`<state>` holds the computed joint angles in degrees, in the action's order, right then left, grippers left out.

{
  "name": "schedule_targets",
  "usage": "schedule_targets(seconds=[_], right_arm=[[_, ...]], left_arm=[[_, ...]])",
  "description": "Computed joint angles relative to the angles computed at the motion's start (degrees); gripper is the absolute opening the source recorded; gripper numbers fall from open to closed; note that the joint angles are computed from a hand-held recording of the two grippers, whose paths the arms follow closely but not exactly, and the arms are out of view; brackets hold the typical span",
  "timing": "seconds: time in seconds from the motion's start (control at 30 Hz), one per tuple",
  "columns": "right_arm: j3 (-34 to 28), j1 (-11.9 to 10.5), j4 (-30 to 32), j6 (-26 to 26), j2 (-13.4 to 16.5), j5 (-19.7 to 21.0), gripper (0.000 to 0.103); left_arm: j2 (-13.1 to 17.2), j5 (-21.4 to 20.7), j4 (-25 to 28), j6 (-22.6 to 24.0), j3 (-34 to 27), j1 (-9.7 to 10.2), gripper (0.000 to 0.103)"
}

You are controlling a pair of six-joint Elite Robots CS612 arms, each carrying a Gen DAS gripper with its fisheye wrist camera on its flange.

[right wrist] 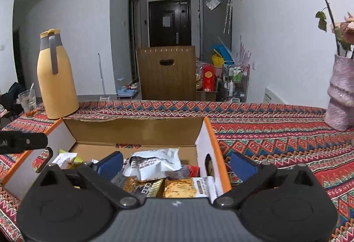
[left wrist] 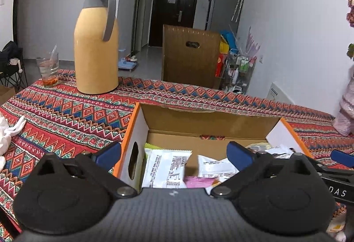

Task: Organize snacks
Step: 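Carry the white pouch and white packet into the orange box and open both tools, then withdraw both tools from the box back over the snack heap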

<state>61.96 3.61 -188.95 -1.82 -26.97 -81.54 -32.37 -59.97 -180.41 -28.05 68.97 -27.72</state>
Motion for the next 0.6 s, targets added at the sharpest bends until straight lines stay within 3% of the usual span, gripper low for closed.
schedule_targets(seconds=[0.6], right_arm=[[12.07,-1.37,-10.59,0.8,-5.89,2.3,0.103]], left_arm=[[-5.54,-1.53,-7.46,2.9,9.67,-1.12,0.103]])
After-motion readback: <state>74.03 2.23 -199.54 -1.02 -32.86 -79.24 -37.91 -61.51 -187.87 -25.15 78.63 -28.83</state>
